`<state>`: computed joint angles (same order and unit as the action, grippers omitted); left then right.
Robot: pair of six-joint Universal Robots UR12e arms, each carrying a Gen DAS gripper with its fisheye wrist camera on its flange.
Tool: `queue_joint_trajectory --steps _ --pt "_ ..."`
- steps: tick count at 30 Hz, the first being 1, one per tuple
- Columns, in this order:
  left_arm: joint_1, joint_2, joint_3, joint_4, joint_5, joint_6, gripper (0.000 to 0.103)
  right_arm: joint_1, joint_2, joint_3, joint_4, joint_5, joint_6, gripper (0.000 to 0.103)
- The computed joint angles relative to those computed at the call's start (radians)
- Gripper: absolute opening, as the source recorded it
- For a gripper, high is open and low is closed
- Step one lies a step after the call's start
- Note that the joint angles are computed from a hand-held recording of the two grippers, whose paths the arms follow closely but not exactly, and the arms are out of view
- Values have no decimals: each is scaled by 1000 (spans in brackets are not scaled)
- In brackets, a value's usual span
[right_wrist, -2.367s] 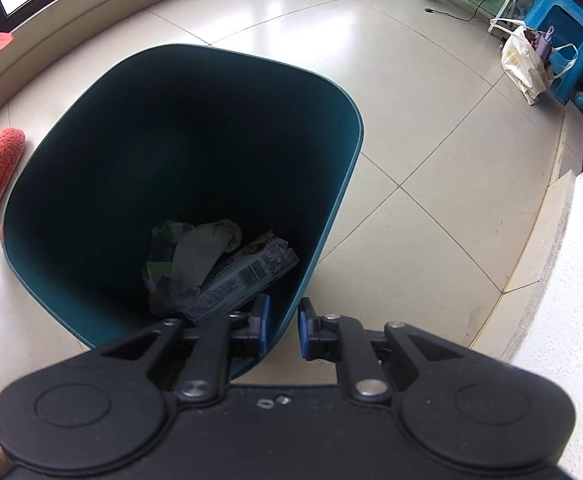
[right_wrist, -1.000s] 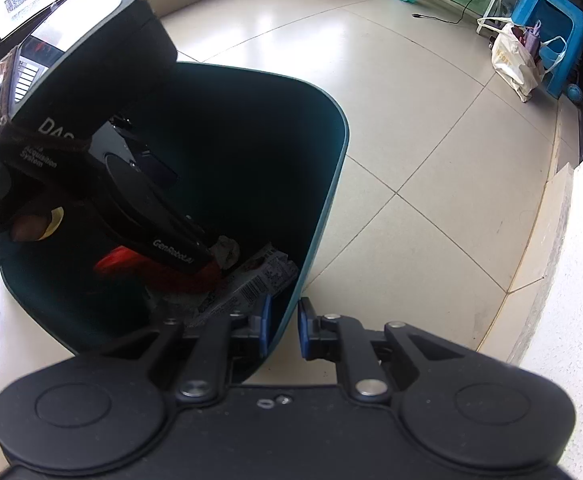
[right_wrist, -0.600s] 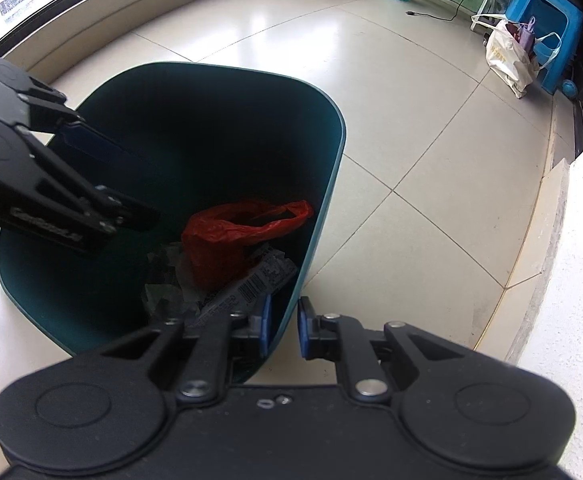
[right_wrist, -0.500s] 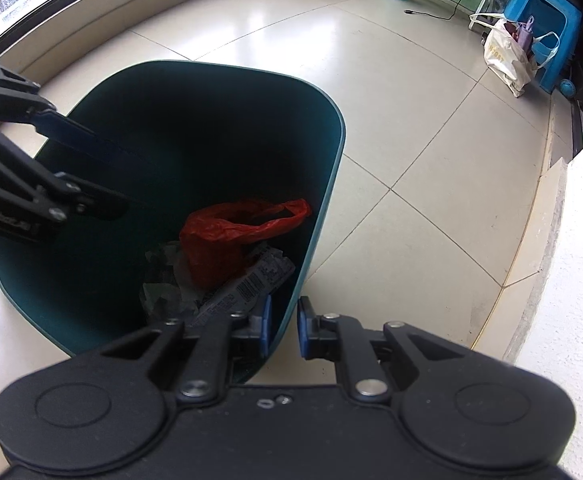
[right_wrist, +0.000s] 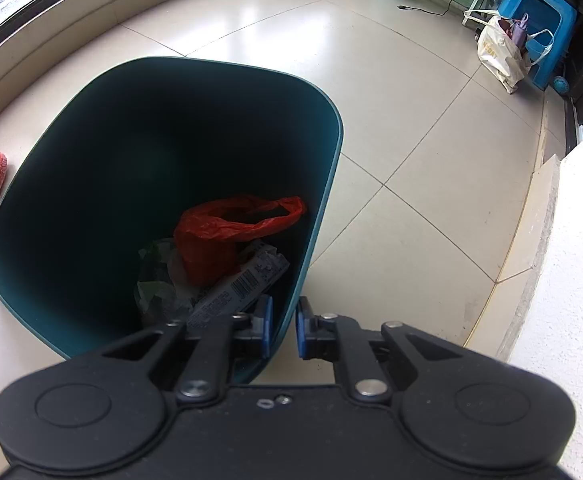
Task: Collect trash
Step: 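Lower the left tool to the white cabbage leaf and grasp it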
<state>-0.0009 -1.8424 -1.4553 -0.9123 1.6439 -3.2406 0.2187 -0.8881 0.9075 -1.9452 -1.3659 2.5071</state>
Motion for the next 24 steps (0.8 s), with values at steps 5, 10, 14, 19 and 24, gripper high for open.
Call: queue_joint_trajectory --steps 5,10,14,19,24 --pt "57 38 -80 -13 -19 -62 77 3 4 -6 5 -7 -1 10" --pt "106 34 -131 -51 -2 -124 77 7 0 6 -8 -19 -6 10" --pt "144 12 -162 -88 25 -186 77 7 -1 10 -9 -18 -5 10" --pt "199 -5 -199 -147 -20 -128 77 8 1 7 -1 -24 -5 10" --pt "226 -21 -234 -186 -6 -88 77 16 2 8 -3 -52 -13 10"
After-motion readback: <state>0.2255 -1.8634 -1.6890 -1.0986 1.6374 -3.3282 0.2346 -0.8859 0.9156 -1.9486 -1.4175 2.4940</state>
